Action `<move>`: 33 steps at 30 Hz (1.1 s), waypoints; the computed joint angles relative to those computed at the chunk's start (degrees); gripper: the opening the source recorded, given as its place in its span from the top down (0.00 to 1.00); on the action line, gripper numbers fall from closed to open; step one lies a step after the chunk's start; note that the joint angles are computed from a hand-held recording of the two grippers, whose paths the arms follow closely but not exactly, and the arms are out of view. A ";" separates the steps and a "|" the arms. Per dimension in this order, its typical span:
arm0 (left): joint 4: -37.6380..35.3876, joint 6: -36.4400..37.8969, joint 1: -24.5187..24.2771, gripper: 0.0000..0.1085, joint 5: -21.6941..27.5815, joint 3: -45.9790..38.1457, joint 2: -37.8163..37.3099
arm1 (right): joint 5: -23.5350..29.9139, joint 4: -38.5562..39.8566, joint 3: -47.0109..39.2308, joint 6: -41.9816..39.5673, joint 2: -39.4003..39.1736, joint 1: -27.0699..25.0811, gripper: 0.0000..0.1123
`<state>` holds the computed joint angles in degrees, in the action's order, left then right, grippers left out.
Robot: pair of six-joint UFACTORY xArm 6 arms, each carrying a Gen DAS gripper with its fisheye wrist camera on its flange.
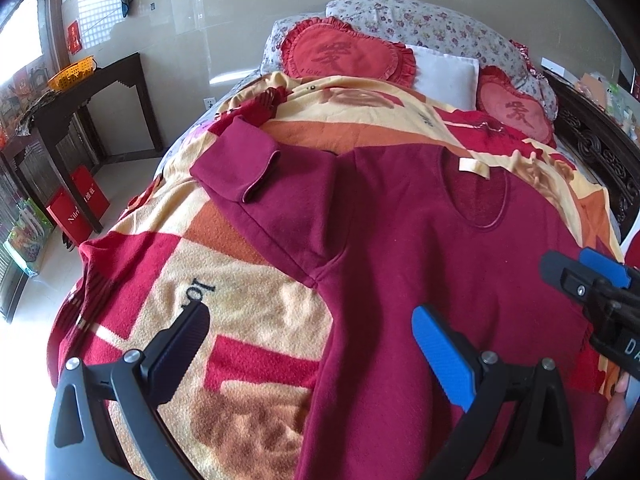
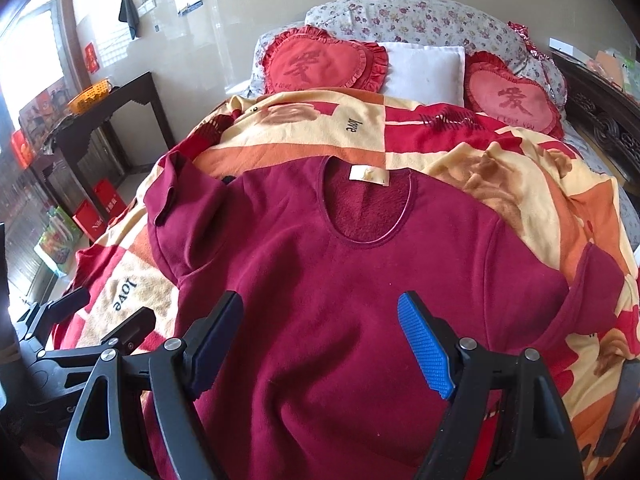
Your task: Fold small clothes
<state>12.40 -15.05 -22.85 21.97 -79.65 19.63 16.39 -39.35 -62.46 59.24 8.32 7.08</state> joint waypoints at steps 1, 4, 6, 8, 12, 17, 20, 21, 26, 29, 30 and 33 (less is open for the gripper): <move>0.08 -0.06 0.06 0.05 0.13 -0.46 0.40 | 0.37 -0.68 -0.55 0.47 0.44 0.06 0.44; 0.18 -0.25 0.15 0.05 0.54 -1.37 1.12 | 1.77 -2.16 -2.01 1.38 1.60 0.30 0.44; 0.16 -0.40 0.22 0.05 0.77 -2.03 1.72 | 2.38 -2.14 -2.75 1.53 2.29 0.32 0.44; 0.16 -0.29 0.28 0.05 0.89 -2.54 2.17 | 2.17 -1.08 -3.04 0.93 2.80 0.22 0.44; 0.59 -0.54 0.51 0.05 1.32 -3.69 3.19 | 2.57 1.86 -4.37 -1.77 4.35 0.30 0.44; 0.39 -0.49 0.98 0.05 2.18 -5.38 4.63 | 3.46 3.83 -6.44 -4.09 6.43 0.85 0.44; 0.34 -0.46 1.17 0.05 2.48 -6.01 5.16 | 3.54 4.63 -7.31 -4.78 7.32 1.02 0.44; 0.23 -0.48 1.27 0.05 2.50 -6.19 5.31 | 3.66 4.80 -7.59 -4.84 7.59 1.07 0.44; -0.11 -0.47 1.68 0.05 2.67 -7.17 6.17 | 4.24 5.85 -9.04 -5.72 8.95 1.30 0.44; -0.38 -0.31 1.92 0.05 3.27 -8.13 6.97 | 4.63 6.72 -10.04 -6.87 9.81 1.58 0.44; -0.56 -0.19 2.01 0.05 3.44 -8.44 7.21 | 4.88 6.98 -10.56 -7.26 10.22 1.74 0.44; -0.45 -0.43 2.38 0.05 3.90 -9.63 8.14 | 5.25 8.23 -12.03 -8.66 11.46 2.10 0.44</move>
